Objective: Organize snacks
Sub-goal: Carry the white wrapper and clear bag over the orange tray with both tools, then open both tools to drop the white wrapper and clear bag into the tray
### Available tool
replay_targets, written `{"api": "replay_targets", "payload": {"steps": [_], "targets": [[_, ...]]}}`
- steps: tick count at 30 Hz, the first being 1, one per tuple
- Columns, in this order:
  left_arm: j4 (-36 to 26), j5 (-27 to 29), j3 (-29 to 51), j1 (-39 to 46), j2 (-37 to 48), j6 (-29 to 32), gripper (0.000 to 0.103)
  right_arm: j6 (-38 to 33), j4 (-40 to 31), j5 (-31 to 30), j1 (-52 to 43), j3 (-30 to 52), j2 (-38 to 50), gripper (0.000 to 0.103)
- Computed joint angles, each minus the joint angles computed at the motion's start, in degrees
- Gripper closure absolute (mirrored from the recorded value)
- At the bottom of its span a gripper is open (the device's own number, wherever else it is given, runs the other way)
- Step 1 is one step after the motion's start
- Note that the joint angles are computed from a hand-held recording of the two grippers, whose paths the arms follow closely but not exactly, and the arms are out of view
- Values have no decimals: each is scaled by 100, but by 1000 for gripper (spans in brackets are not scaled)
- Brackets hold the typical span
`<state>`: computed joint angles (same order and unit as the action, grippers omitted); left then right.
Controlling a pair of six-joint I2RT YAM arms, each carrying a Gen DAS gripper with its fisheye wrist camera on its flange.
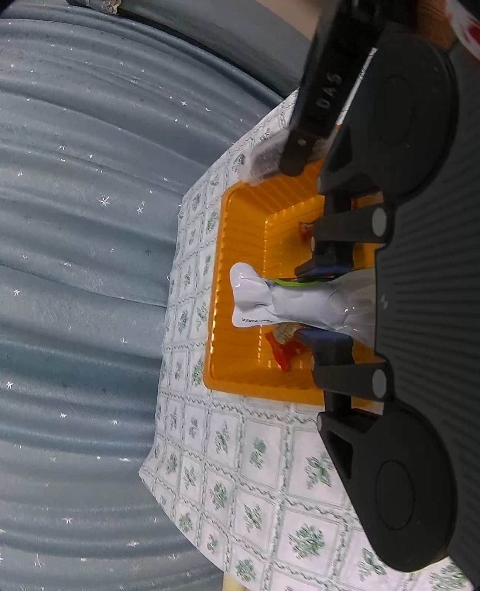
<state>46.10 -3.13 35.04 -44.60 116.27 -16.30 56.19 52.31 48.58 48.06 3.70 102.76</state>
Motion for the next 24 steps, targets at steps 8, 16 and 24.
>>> {"api": "replay_targets", "payload": {"steps": [8,16,24], "targets": [[-188,255,660,224,413,109,77,-402,826,-434,-577,172,566,63],[-308,392,1054,341,748,134,77,-612,1428,-880,-1148,351,1184,63],[-206,421,1191,351,959,117,77,-682,1503,-1006,-1322,529,1421,63]]}}
